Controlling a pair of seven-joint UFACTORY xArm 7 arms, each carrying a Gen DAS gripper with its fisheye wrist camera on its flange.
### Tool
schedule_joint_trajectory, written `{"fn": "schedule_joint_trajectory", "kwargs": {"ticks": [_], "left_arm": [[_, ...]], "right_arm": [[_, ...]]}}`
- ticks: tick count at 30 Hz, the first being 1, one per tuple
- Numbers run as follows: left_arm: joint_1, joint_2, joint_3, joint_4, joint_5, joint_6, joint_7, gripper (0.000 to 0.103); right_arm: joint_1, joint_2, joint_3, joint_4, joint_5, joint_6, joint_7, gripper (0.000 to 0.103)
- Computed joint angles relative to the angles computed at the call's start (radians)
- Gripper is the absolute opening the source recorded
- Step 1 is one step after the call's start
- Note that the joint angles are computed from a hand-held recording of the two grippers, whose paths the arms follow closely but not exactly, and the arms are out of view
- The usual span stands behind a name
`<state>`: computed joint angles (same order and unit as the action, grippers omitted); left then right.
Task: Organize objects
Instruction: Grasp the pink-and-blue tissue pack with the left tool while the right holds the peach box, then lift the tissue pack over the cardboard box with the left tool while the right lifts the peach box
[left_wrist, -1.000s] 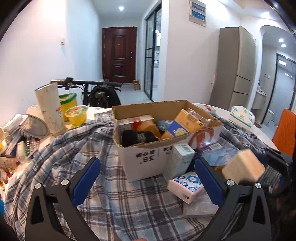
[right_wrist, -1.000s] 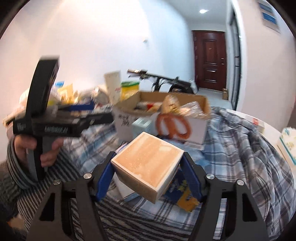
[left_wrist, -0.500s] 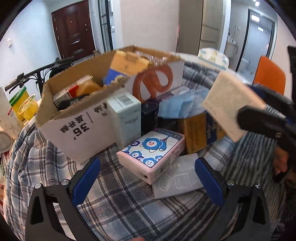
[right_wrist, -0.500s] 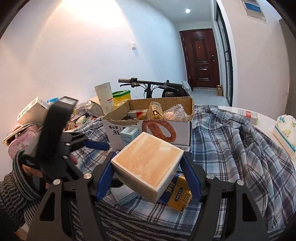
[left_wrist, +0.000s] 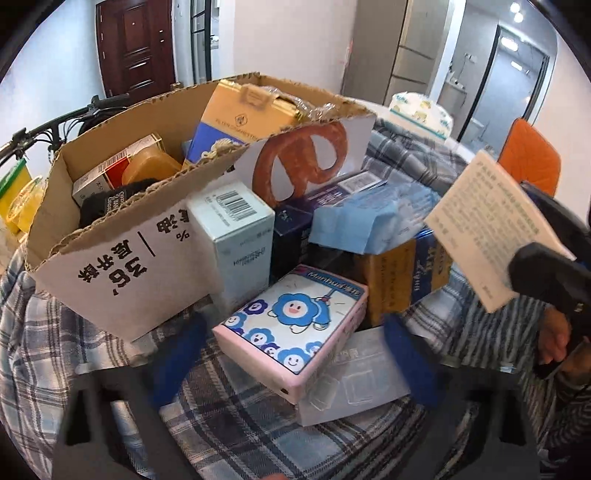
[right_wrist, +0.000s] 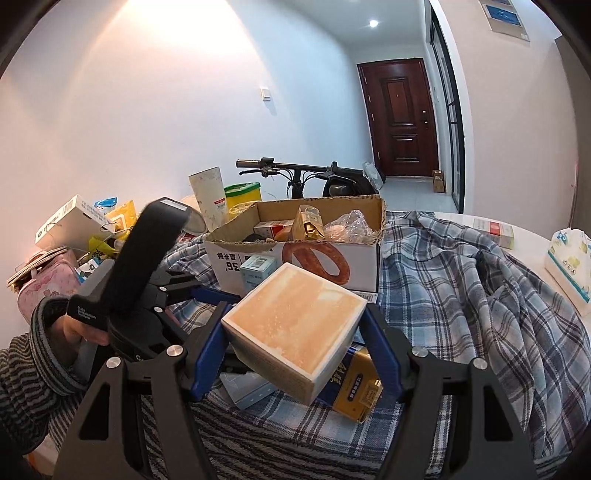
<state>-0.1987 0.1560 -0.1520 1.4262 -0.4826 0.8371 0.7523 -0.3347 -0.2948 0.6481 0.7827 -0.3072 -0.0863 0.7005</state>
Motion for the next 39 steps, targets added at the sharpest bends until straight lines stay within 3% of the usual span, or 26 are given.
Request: {"fn": "schedule_joint_trajectory", "kwargs": {"ticks": [3, 9, 16, 21, 29, 35, 39], "left_arm": [[0.006, -0.002, 0.000, 0.000, -0.015, 0.007, 0.006, 0.071], [0.014, -0.065, 0.000, -0.061, -0.120, -0.023, 0.129, 0.060], [0.013, -0.107, 0.018, -0.094, -0.241, -0.012, 0.234, 0.058], [0.030, -0.160, 0.056, -0.129, -0.421, -0.004, 0.354, 0.056], [0.050, -0.173, 0.090, -0.126, -0.563, 0.002, 0.378, 0.056], [0.083, -0.203, 0.127, -0.140, -0.823, 0.023, 0.484, 0.056], [0.083, -0.230, 0.130, -0.164, -0.978, -0.096, 0.564, 0.056]], "right_arm": [[-0.003, -0.005, 0.000, -0.004, 0.003, -0.004, 0.004, 0.069], [-0.014, -0.010, 0.005, -0.013, 0.023, -0.019, -0.001, 0.069], [-0.017, -0.007, 0.008, -0.010, 0.037, -0.015, -0.011, 0.069], [-0.017, -0.006, 0.006, -0.012, 0.045, -0.018, -0.014, 0.069], [-0.027, -0.005, 0.014, -0.009, 0.043, -0.009, -0.012, 0.069], [-0.026, -0.004, 0.012, -0.007, 0.030, -0.003, -0.004, 0.069], [-0.027, -0.002, 0.012, -0.004, 0.018, 0.003, 0.004, 0.069]]}}
